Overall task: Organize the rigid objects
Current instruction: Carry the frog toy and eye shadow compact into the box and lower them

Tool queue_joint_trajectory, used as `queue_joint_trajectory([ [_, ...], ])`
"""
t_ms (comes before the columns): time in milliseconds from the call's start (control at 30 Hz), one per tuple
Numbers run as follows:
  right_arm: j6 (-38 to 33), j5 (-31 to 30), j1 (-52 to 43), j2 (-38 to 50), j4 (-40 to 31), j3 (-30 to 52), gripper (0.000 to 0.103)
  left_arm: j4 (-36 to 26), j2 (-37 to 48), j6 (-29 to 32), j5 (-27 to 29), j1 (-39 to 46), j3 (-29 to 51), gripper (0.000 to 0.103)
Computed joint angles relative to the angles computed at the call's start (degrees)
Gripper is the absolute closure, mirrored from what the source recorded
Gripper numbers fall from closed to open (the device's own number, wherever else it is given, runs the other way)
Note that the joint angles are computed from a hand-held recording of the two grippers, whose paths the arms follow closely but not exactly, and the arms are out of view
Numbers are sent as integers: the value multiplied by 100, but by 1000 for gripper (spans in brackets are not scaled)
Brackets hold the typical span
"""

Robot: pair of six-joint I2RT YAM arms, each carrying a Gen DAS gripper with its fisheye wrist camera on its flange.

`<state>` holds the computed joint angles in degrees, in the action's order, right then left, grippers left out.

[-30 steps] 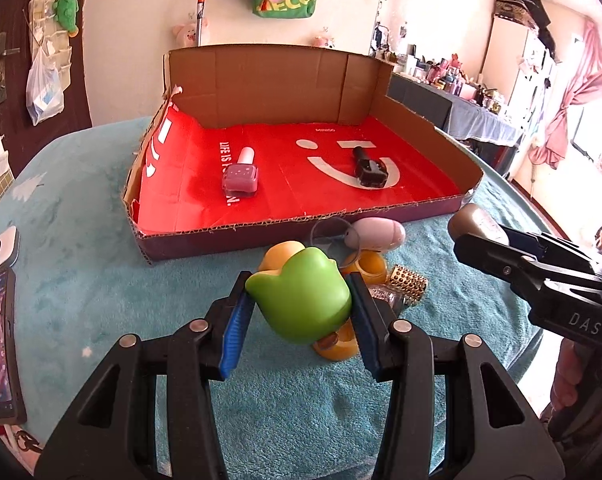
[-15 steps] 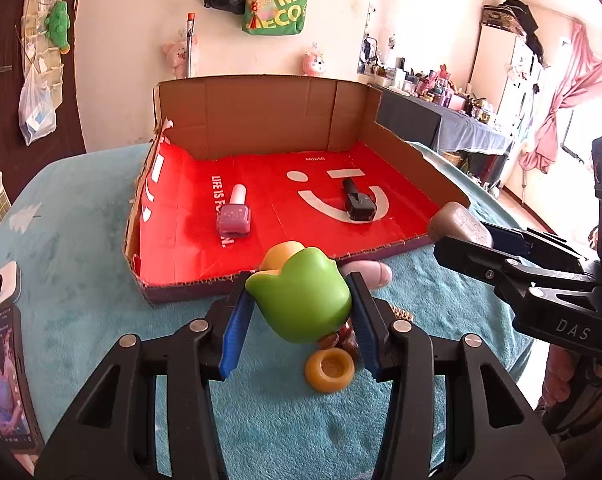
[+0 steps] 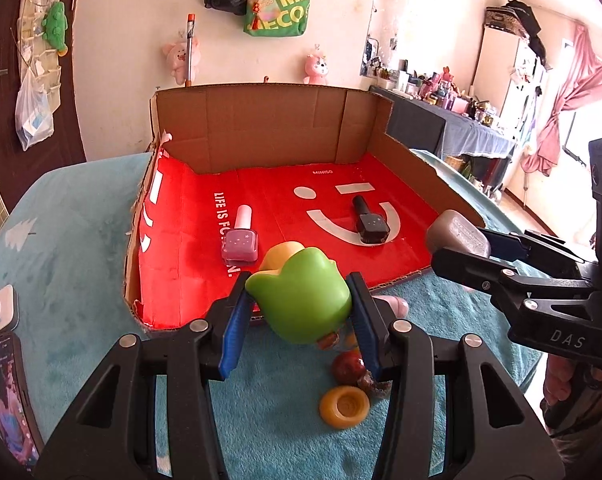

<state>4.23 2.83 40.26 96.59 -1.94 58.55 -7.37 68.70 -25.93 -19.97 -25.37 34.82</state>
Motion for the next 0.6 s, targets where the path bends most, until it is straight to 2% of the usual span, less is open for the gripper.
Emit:
queue_joint_trajectory([
  [600,-237,-432,-491,1664,-1244,1891,49,-84,1479,412,1152,1103,808,59],
])
